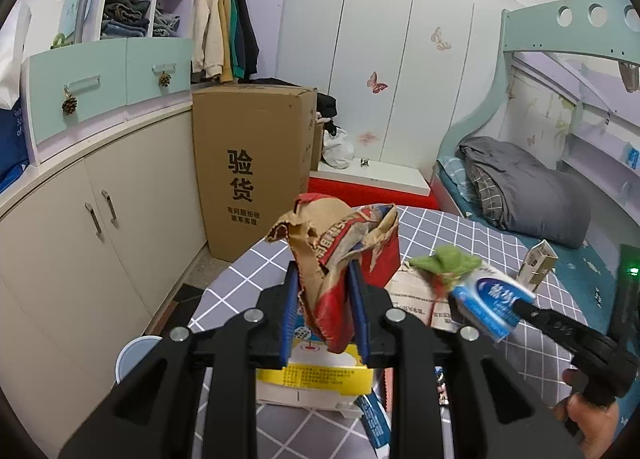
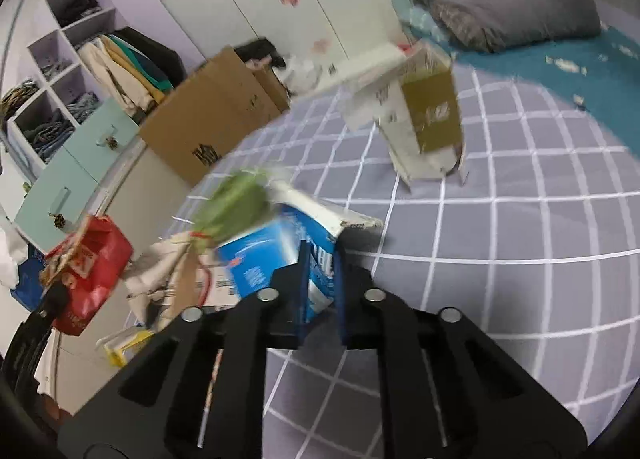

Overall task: Collect trash
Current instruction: 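Grasp the blue-white carton with the right tool while the left holds the wrapper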

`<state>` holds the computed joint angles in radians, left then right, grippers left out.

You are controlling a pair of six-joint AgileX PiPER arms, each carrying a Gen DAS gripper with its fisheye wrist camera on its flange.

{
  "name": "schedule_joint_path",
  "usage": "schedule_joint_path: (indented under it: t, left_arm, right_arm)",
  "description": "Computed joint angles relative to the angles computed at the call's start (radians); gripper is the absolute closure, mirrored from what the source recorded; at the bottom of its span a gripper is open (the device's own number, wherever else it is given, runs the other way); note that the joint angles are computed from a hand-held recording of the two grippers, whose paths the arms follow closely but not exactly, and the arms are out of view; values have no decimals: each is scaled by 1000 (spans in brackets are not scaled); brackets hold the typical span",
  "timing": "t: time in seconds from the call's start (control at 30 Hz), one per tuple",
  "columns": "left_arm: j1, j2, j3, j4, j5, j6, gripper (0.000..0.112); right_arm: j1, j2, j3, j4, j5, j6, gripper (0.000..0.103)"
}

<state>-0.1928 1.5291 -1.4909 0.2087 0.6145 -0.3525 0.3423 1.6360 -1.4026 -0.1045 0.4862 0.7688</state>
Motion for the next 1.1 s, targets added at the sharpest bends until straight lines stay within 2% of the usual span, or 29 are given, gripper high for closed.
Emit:
schedule_joint_path:
  t: [0.1, 0.2, 0.27, 0.4, 0.67, 0.87, 0.9, 0.97, 1.0, 1.03, 1.07, 1.1]
  left_arm:
    - [4, -22, 17, -18, 0, 14, 89]
    - [7, -48, 34, -39, 1, 29, 89]
    - [4, -65, 51, -41, -4, 35, 89]
    - [5, -84, 75, -62, -6, 57, 89]
    - [16, -96, 105, -91, -3, 96, 89]
    - [15, -90, 116, -85, -7, 95, 89]
    - [18, -87, 114, -88, -6, 101, 89]
    - [22, -83, 112, -96, -8, 112, 89]
    - [23, -82, 113, -94, -9, 111, 89]
    - [23, -81, 112, -94, -10, 112, 89]
    - [22, -80, 112, -94, -9, 112, 89]
    - [23, -80, 112, -93, -9, 114, 89]
  right_arm:
    - [24, -61, 49, -79, -22, 73, 98]
    - [74, -108, 64, -228, 23, 199, 98]
    - [139, -139, 61, -377, 102, 318, 98]
    - [239, -165, 55, -530, 211, 424, 98]
    - [216, -140, 70, -433, 170, 381, 97]
    - [159, -107, 87, -316, 71, 315, 96]
    - [151, -99, 87, -295, 60, 304, 93]
    - [133, -77, 86, -262, 40, 290, 78]
    - [122, -67, 87, -245, 28, 280, 62]
    - [110, -59, 97, -227, 2, 272, 53]
    - [96, -53, 100, -184, -11, 241, 56]
    - [88, -55, 109, -160, -29, 224, 79]
